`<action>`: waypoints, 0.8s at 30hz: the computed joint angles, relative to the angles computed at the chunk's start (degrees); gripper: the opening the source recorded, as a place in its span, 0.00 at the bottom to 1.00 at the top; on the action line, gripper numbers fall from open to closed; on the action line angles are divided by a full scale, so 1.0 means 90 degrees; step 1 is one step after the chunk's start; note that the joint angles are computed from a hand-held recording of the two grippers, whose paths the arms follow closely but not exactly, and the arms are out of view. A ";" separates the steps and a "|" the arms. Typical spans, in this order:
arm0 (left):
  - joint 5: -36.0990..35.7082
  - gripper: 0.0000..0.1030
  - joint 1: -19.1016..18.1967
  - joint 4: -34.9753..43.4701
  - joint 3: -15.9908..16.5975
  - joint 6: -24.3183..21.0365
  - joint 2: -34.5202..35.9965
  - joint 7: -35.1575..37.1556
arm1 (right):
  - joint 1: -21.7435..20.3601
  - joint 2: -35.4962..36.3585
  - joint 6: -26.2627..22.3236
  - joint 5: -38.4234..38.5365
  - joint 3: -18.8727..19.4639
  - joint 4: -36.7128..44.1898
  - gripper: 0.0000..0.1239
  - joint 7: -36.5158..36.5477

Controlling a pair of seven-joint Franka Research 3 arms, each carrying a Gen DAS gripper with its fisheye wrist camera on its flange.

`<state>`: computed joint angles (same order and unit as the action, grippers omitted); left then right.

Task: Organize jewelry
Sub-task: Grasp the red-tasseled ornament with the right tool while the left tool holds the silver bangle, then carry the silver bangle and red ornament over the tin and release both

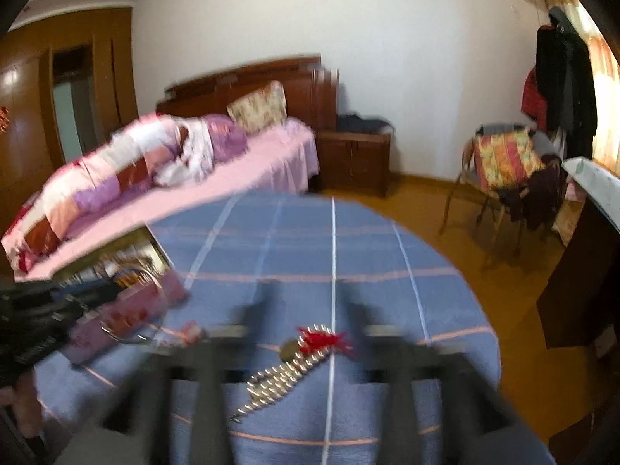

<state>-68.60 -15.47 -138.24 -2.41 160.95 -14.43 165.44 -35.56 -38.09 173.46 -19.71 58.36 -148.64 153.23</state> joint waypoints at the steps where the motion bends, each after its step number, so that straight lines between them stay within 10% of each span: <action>1: -0.0004 0.04 -0.0011 0.0019 -0.0019 0.0045 0.0056 0.0014 | -0.0055 0.0188 -0.0103 -0.0003 0.0032 0.0040 0.59 -0.0037; 11: 0.0214 0.04 -0.0001 0.0476 -0.0359 0.0549 0.0699 -0.0206 | -0.0069 0.1751 -0.0700 -0.0732 -0.0196 0.0476 0.41 -0.0167; 14: 0.0172 0.04 0.0023 0.0444 -0.0361 0.0489 0.0653 -0.0161 | 0.0261 0.1973 -0.0784 -0.0842 -0.0522 0.0494 0.07 -0.0214; 24: 0.0034 0.04 0.0061 0.0341 -0.0192 0.0158 0.0299 0.0001 | 0.1191 0.1134 -0.0784 -0.1453 -0.1323 0.0304 0.04 0.0366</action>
